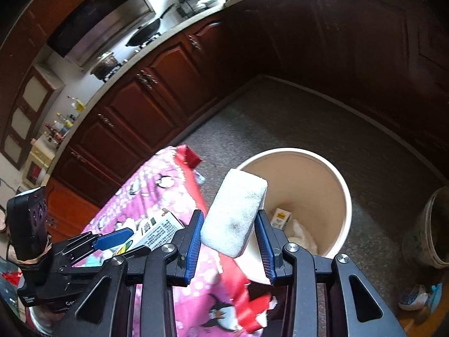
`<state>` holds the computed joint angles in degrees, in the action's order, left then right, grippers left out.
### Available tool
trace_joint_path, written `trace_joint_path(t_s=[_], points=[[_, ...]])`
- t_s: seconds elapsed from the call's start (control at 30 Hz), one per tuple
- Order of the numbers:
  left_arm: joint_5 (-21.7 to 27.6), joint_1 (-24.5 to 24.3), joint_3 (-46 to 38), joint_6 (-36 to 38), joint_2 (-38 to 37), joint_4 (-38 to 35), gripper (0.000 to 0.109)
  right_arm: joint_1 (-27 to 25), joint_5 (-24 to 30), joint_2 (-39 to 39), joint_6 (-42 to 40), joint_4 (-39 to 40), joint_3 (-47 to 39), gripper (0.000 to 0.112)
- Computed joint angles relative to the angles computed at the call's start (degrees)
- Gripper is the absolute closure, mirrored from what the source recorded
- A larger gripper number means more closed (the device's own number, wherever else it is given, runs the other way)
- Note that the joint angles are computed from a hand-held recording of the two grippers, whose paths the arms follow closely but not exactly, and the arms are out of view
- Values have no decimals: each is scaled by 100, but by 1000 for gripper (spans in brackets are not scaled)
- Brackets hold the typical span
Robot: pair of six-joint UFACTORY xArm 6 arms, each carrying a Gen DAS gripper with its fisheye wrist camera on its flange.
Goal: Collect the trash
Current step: 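Carry the medicine box to the bin and open the left tool over it, then move the left tool back over the table while the right tool holds the sponge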
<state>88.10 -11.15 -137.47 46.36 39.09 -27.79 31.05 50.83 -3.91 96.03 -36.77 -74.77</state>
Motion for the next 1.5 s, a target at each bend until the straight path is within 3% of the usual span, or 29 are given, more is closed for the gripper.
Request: trace_joint_path(t_s=[0.33,0.43,0.67,1.0,1.23,1.3,1.5], points=[[-228,-201,362,-335,-87,-113,56,-280,-299,91,-200,430,394,76],[-104,-177,97,-441,63,-107,55,-317,-394,68,-158,546,492,62],[-35,-36,-195,-409,229,-115,48,-281,-367,125,-175,638,416,60],[-519,72,726,-194,-388,-79,48,-130,-278,268,-292,643,136,60],[-699,317,1161,-56,-764,-368,46,165,72,628,-450,393,-546,57],[-865,403,1365,-17,-936,-446,43,263,210,763,-514,295,-790,50],[-1297,743,1863,245,-1358,-656,42,551,640,1264,-792,17,-1676,49]])
